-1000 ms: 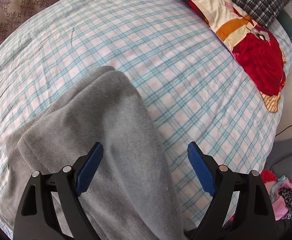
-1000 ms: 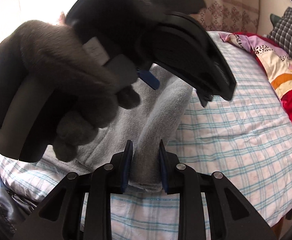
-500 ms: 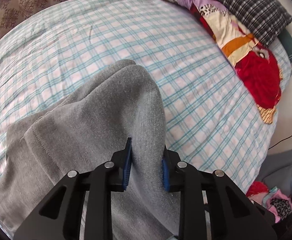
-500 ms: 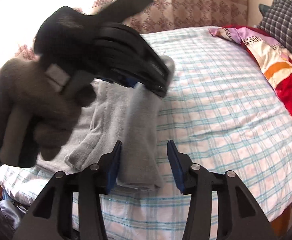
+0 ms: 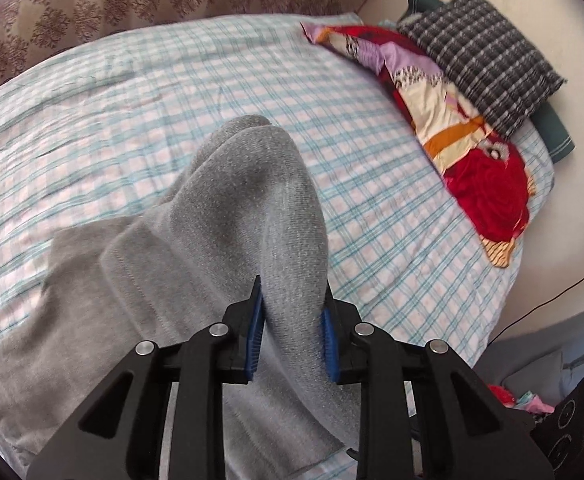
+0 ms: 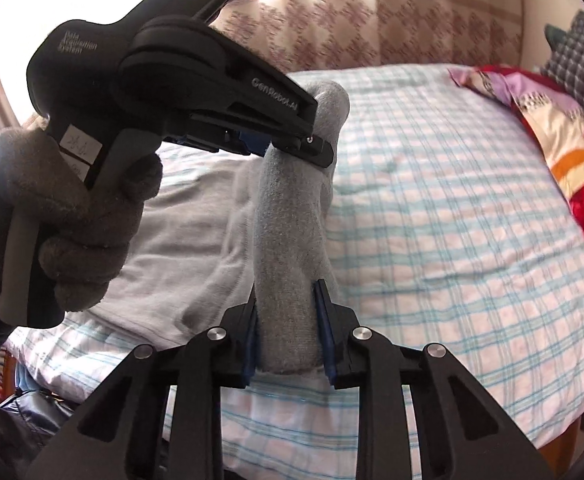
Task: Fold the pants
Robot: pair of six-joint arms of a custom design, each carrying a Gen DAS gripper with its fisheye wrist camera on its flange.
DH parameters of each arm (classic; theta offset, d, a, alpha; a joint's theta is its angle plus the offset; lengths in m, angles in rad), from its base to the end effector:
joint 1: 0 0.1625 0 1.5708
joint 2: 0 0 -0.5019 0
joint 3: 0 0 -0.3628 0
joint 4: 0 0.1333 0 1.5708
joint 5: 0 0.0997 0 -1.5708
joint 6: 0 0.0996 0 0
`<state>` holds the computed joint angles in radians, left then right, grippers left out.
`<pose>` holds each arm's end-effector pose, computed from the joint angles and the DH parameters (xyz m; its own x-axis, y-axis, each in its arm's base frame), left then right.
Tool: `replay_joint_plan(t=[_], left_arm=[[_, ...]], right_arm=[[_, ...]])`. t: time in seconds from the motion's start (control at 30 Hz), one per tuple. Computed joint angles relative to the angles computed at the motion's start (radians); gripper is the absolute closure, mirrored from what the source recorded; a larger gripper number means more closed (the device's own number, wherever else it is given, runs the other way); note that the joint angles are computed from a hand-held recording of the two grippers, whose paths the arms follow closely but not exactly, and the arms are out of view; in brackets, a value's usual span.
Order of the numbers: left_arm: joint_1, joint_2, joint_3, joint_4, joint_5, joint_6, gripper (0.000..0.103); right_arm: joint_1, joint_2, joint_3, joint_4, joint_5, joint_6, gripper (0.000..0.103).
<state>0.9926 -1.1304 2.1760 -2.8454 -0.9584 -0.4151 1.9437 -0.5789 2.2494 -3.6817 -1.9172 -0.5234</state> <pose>-0.1199 -0.5325 0.2459 -0.9070 -0.0197 -0.4207 0.1819 0.8826 -0.4335 0.2800 -0.4426 0.0339 -0.6396 -0.6011 0.4791 -0.7496 0.6257 -0.2157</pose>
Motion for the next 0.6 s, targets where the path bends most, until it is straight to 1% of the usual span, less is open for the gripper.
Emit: replay_joint_plan(t=[0.3,0.37,0.5,0.6], left_arm=[[0.033,-0.174,0.120,-0.108,-0.041,0.023,0.078],[0.052,-0.215,0.144,-0.125,-0.062,0.029,0.078],[0.113,-0.305,0.200,-0.174,-0.123,0.035,0.078],[0.159,-0.370,0.234,-0.187,-0.145,0.040,0.078]], right_arm=[[0.102,0.018,-0.032,0.059,0.022,-0.028,0.079],[0.127,0.030,-0.047,0.084,0.026,-0.034,0.079],[0.172,0.060,-0.085,0.147,0.042,-0.049,0.079],[0.202,0.089,-0.116,0.192,0.063,-0.056,0.079]])
